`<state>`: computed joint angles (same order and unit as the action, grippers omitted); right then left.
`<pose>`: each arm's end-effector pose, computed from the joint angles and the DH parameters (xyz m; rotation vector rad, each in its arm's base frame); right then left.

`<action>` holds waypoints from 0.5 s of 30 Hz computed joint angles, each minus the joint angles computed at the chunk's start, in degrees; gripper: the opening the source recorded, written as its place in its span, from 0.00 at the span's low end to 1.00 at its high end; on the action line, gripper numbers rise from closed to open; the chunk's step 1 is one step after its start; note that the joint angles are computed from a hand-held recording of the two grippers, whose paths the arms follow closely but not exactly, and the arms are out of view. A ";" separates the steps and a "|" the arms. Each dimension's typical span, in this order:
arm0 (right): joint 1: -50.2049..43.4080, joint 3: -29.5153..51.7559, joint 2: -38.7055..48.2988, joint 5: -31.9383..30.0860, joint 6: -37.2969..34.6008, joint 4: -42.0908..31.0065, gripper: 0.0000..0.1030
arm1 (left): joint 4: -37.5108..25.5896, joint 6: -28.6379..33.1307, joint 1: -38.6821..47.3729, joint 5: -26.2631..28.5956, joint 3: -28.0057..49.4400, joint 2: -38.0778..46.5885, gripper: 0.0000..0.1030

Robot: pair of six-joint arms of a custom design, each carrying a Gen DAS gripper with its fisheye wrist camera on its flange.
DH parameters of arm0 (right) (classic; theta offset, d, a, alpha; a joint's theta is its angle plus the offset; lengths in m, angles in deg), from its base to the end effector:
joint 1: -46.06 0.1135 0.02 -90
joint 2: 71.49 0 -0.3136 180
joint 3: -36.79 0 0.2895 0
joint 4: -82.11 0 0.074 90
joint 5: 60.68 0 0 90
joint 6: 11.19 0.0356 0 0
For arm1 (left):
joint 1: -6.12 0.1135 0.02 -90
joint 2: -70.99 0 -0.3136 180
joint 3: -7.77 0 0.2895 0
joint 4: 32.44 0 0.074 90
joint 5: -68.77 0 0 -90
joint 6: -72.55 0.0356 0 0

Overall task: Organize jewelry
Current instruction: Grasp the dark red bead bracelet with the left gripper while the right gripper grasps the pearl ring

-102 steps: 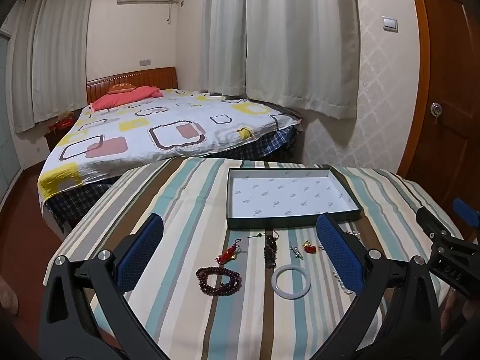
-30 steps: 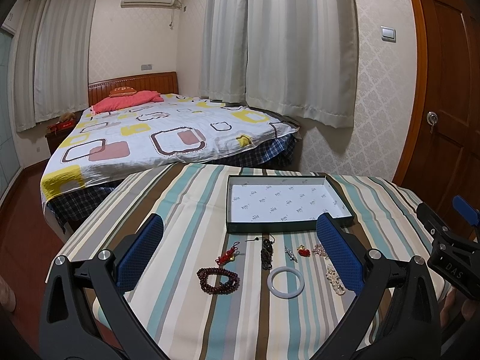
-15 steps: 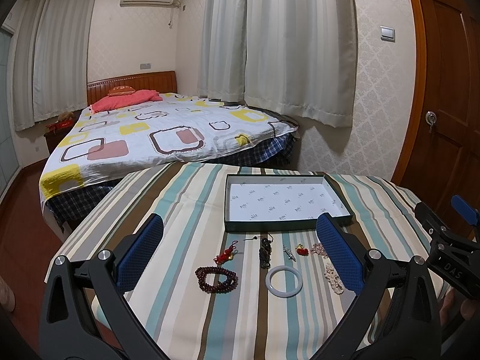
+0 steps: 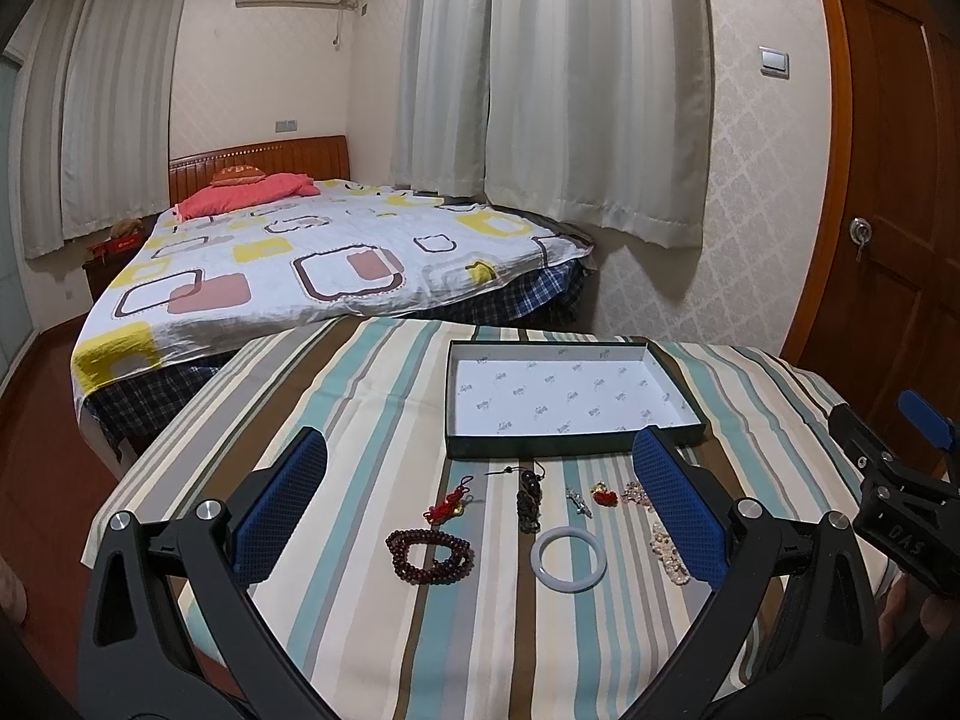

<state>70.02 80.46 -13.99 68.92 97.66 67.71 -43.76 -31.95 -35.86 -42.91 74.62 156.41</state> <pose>0.2121 0.0694 0.2608 0.3252 1.9231 -0.2229 0.2781 -0.2325 0.2805 0.2658 2.0419 -0.2151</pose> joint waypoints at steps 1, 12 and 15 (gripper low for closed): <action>-0.37 -0.42 0.39 -0.42 -0.12 0.83 0.94 | 0.61 0.03 0.35 0.24 -0.18 0.56 0.97; -8.59 -7.21 12.17 -9.15 -1.37 16.56 0.94 | 8.31 1.09 5.30 6.68 -2.67 9.43 0.97; -9.99 -8.24 16.23 -10.63 -1.73 20.16 0.94 | 8.56 0.94 6.25 7.48 -2.17 12.63 0.97</action>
